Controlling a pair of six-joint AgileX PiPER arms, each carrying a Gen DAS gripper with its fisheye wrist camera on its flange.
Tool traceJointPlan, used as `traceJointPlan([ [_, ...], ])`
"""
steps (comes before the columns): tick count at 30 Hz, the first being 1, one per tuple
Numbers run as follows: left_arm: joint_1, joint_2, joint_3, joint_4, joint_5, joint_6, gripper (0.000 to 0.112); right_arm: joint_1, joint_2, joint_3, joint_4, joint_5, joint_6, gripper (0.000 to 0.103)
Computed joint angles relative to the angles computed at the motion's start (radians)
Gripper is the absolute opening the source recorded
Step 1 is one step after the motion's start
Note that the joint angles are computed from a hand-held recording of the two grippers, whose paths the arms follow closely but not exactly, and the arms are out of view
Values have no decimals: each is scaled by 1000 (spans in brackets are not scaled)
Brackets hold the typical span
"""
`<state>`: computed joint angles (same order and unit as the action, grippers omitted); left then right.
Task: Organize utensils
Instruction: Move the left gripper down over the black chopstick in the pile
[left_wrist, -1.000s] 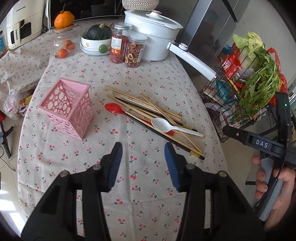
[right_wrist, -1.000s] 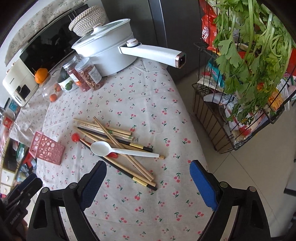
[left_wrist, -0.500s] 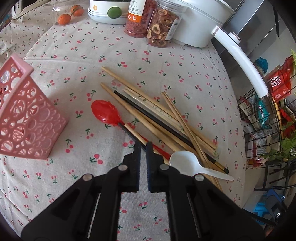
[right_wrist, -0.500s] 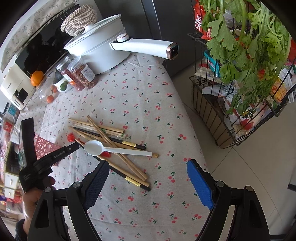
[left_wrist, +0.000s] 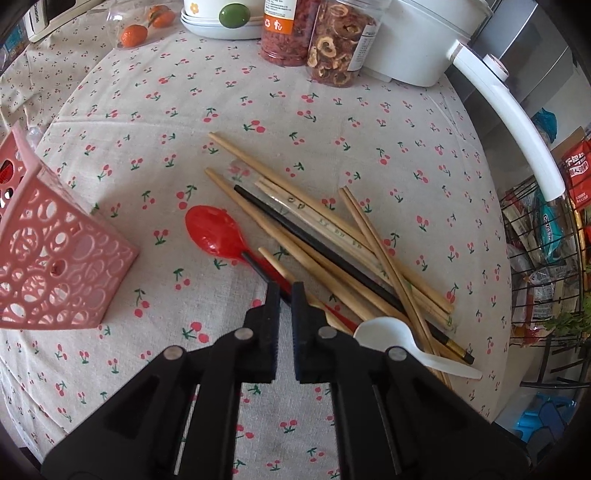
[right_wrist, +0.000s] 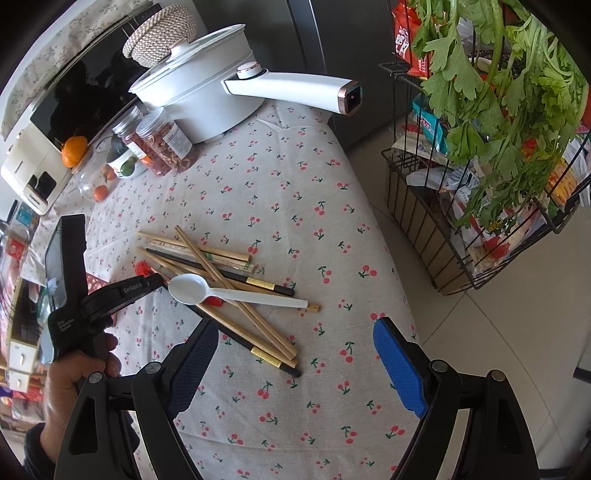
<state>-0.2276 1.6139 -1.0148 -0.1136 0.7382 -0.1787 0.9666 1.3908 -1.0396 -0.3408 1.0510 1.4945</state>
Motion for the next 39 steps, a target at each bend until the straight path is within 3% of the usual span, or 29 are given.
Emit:
traceJointPlan([
  [5,-6,35,-48,23,53,-58,8,-9,12,-10,6,-4,-10,87],
  [10,-15,47,-62,44,47,9,7,-6,16,-21,0,-3,-7,87],
  [12,-19,34,-52,58,50,42,0,-5,17,-24,0,-2,-4,87],
  [14,2,51,-52,48,101,79,0,0,17,-25,-1,2,-2,87],
  [16,24,40,-29,60,78,120,0,3,17,-25,-1,5,1,87],
  [20,154,51,-19,-166,101,279,1,11,16,-31,-6,15,7,87],
  [22,217,63,-9,-290,109,352,8,18,16,-36,-13,22,14,87],
  [24,227,70,-4,-330,86,374,9,21,17,-40,-15,22,13,87],
  [30,173,99,-24,-348,46,339,9,15,28,-47,-7,15,-6,87],
  [34,119,89,-54,-257,52,245,9,5,29,-44,0,7,-16,87],
  [39,92,80,-69,-130,78,135,18,1,34,-49,7,0,-27,87],
])
